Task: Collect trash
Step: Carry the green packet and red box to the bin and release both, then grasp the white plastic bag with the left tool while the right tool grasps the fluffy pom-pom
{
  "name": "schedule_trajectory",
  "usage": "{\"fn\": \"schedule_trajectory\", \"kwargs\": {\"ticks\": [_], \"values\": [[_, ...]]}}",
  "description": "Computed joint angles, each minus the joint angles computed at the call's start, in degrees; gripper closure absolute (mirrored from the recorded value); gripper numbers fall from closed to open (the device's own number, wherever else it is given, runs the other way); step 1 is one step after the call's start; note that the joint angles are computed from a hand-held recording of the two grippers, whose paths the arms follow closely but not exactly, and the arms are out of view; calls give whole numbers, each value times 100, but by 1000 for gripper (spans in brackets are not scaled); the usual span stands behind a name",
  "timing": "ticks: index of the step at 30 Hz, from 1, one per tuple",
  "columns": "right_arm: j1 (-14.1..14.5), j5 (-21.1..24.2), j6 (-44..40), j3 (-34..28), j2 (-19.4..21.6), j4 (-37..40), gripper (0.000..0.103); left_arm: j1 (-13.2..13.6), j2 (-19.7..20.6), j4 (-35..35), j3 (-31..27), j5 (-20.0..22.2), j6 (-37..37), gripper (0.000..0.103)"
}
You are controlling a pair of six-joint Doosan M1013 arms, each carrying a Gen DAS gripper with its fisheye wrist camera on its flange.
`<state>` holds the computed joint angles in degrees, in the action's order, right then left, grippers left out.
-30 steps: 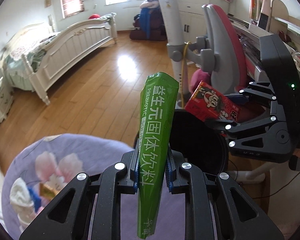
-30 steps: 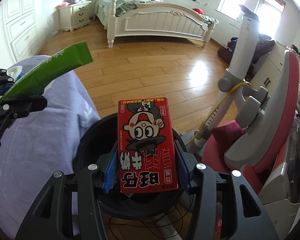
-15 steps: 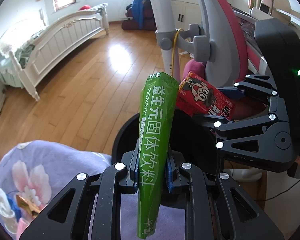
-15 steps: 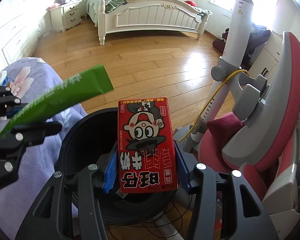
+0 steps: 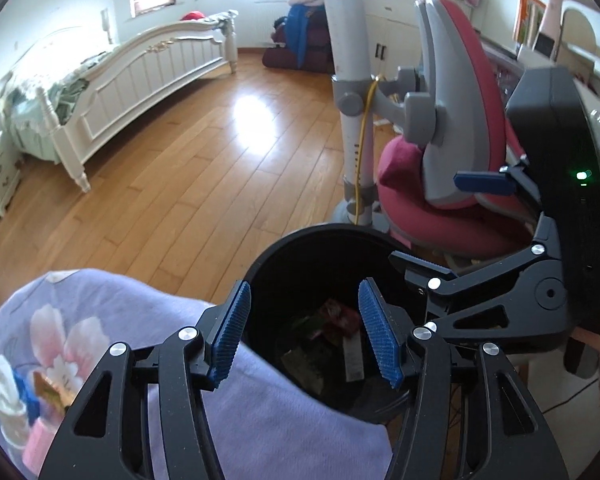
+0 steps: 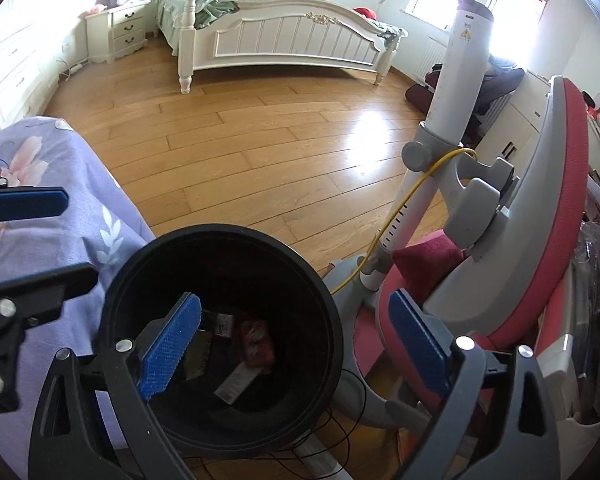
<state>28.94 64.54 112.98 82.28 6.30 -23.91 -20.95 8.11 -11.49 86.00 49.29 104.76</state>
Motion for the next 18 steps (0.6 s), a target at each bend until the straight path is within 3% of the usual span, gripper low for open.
{"fn": "schedule_trajectory", "kwargs": {"ticks": [6,10,12,14,18], "values": [[121,-218,-189,-115,4,494,9,306,-499,230,407,-100,-192,46],[325,-379,-584,-292,97,1003,11,672,-984,683,842,-111,-404,46],[439,-464,-867,-395,160,1316,16,942,-1244,952,1065,-31,-551,46],[554,-511,-1233,-540,258,1839,29,1274,-1505,1271,1290,81,-770,46],[897,-409,-1871,-907,573,2613,35,1994,-1831,1506,1552,311,-969,46]]}}
